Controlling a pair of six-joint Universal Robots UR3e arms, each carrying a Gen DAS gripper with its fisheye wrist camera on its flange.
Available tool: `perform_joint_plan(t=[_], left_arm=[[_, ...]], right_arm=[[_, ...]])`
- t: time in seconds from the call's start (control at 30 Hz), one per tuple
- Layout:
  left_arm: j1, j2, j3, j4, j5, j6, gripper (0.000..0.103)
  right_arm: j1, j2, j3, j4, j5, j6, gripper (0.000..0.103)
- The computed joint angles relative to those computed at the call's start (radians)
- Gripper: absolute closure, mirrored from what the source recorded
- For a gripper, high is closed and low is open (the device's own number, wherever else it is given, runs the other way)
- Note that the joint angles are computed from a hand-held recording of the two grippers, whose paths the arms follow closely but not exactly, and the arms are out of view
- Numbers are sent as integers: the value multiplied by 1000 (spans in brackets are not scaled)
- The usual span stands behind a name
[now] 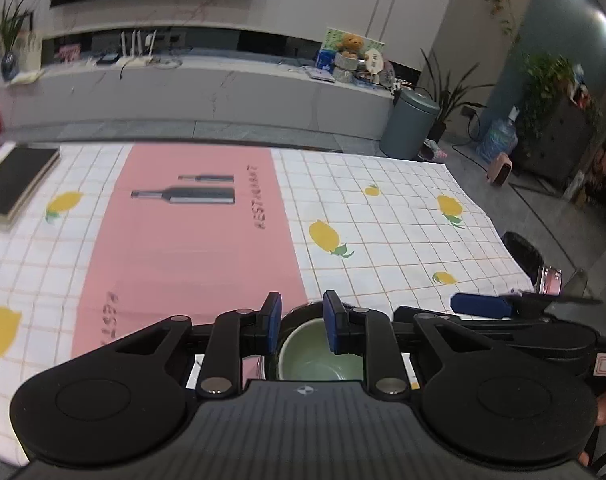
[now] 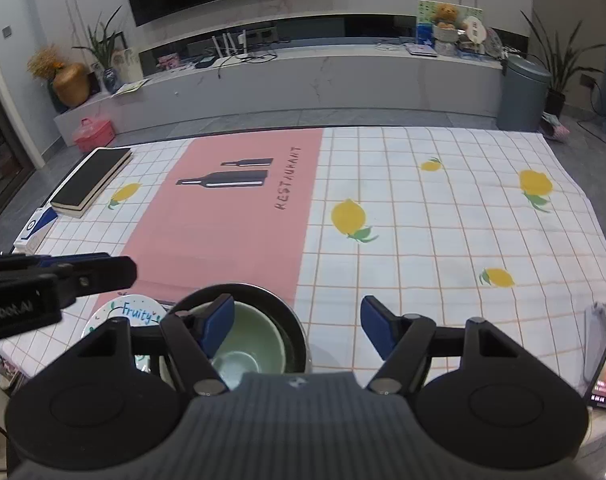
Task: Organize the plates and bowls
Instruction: 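Close both grippers on opposite sides of the bowl stack rim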
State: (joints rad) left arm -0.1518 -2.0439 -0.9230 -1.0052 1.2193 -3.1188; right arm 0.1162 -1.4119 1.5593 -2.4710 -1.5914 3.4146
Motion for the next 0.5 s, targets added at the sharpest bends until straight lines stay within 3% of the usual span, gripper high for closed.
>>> perform_joint_plan(t=[0.2,0.3,0.4,0.5], left_arm=[[31,30,-121,74,-26,-60,75],[58,40,-189,105,-79,-131,49],[63,38,-236,138,-77,-188,48],[67,30,-269,148,-84,-222,48]], right_arm=[[-34,-34,134,-108,1,162,36],[-49,-35,161,-94,19,211,36],[-87,-49,217,-120,125,257,36],[-93,-32,228,-126,159,300,36]])
